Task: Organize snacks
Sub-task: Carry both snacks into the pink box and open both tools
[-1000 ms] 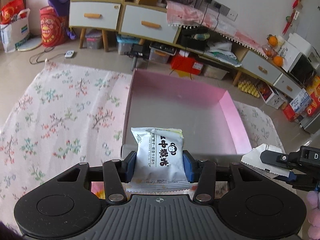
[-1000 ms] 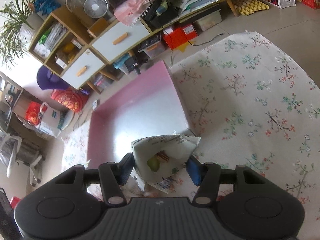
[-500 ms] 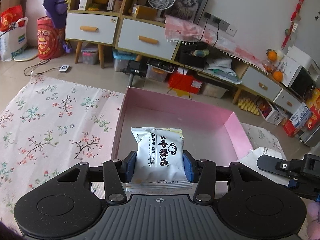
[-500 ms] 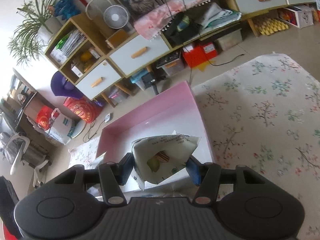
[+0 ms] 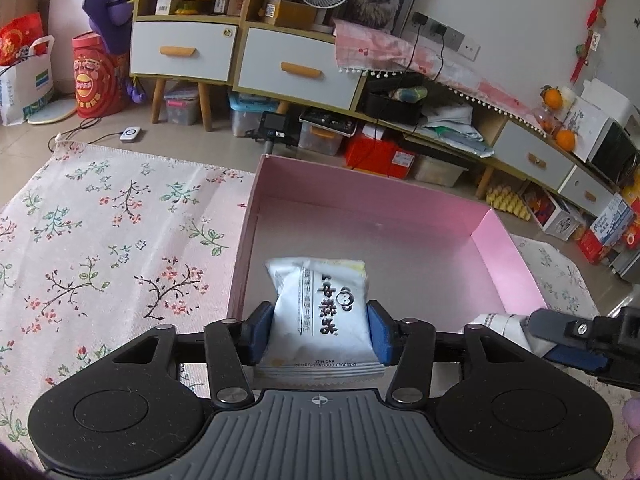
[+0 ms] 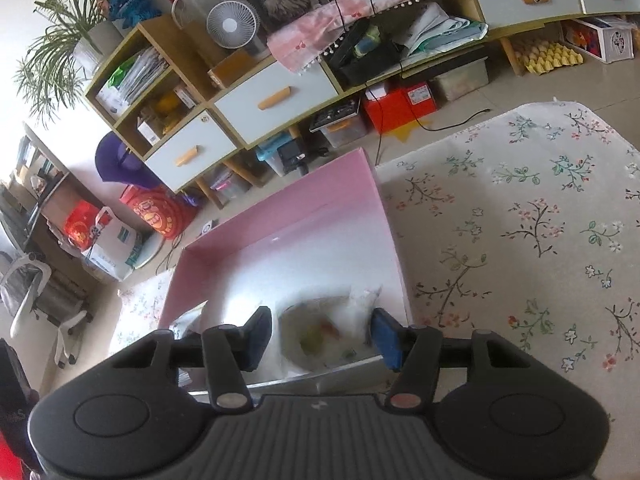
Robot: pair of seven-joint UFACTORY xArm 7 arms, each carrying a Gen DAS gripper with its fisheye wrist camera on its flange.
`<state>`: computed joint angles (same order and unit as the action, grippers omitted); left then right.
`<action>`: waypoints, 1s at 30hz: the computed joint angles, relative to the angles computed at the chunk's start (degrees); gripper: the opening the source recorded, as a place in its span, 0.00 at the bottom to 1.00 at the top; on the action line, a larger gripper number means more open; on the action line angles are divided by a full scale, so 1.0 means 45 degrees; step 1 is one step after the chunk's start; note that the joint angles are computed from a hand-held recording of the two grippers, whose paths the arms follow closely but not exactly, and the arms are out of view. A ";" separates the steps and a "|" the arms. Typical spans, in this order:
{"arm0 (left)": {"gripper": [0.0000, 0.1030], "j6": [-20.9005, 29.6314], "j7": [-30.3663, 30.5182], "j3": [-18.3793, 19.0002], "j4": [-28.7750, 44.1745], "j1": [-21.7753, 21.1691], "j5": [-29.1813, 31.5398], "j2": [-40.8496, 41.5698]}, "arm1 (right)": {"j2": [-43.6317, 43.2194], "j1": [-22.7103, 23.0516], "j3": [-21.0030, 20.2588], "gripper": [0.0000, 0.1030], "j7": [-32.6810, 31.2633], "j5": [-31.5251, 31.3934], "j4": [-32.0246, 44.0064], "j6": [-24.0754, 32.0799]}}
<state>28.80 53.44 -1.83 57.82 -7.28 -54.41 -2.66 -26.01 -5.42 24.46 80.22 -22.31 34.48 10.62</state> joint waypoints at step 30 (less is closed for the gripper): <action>0.91 0.2226 0.0011 0.1187 -0.1599 -0.0004 0.2248 -0.2588 | -0.1485 0.1876 -0.0485 0.83 -0.1933 0.0567 0.0476 0.2817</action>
